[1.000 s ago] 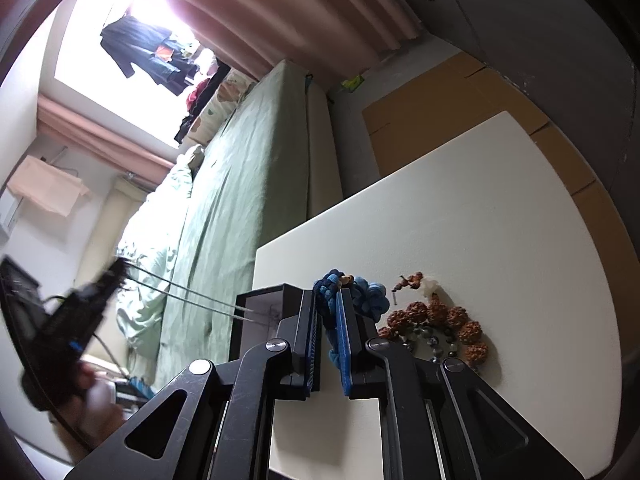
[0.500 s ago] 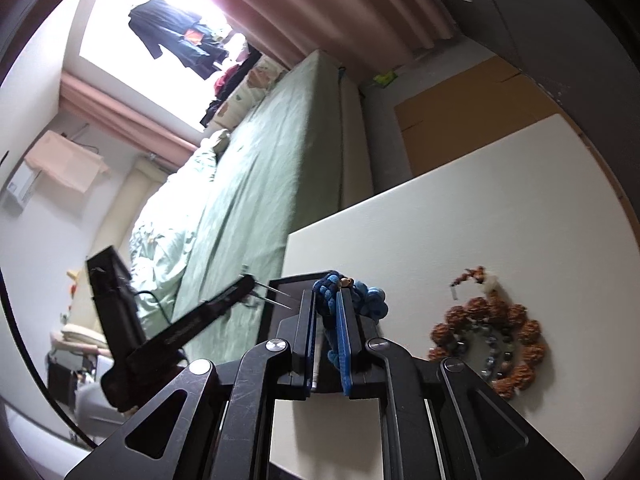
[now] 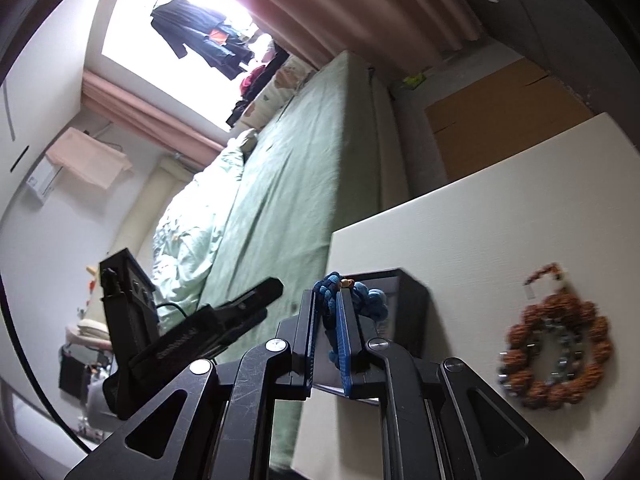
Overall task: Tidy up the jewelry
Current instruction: 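Lower the blue braided cord into the black box and open the right gripper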
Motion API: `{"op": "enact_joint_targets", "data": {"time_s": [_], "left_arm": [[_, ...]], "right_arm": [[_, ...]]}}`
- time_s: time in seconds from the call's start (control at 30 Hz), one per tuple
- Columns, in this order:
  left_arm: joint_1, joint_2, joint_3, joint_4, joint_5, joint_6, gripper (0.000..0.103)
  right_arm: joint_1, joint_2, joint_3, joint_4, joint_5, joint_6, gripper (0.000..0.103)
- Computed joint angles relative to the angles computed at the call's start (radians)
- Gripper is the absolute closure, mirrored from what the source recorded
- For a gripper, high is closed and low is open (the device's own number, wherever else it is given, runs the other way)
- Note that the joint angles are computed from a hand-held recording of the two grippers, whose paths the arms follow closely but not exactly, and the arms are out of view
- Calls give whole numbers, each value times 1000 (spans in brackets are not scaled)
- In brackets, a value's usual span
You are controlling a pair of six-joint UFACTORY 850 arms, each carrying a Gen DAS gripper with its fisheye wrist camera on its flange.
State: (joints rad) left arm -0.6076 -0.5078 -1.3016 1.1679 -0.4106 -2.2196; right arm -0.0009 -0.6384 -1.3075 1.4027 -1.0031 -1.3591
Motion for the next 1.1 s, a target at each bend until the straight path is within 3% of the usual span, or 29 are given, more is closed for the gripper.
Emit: {"op": "enact_joint_targets", "data": {"time_s": [0.37,0.67,0.73,0.8,0.87,0.93,1.1], "left_arm": [[26,89,114,93,-3,-141,23],[44,134,173,192,25,-277,23],[46,140,180,202,26,-291,23],[47,139,179,197,26,-287,23],[47,138,177,195,28,-282,23],[46,132,170,188,31,-272,23],[37,112,143,159,34,-223,23]], "right_arm": [[57,-29,-5,3,-9,25,91],[109,-59,-19,-28,43,53,91],[121,-57,-19,-41,99,72,89],[129,-56,-24,-72,159,115,80],[122,-59,-31,-97,179,159,55],[102,-59,-30,-79,146,153,54],[61,-22,-10,-75,165,131,54]]}}
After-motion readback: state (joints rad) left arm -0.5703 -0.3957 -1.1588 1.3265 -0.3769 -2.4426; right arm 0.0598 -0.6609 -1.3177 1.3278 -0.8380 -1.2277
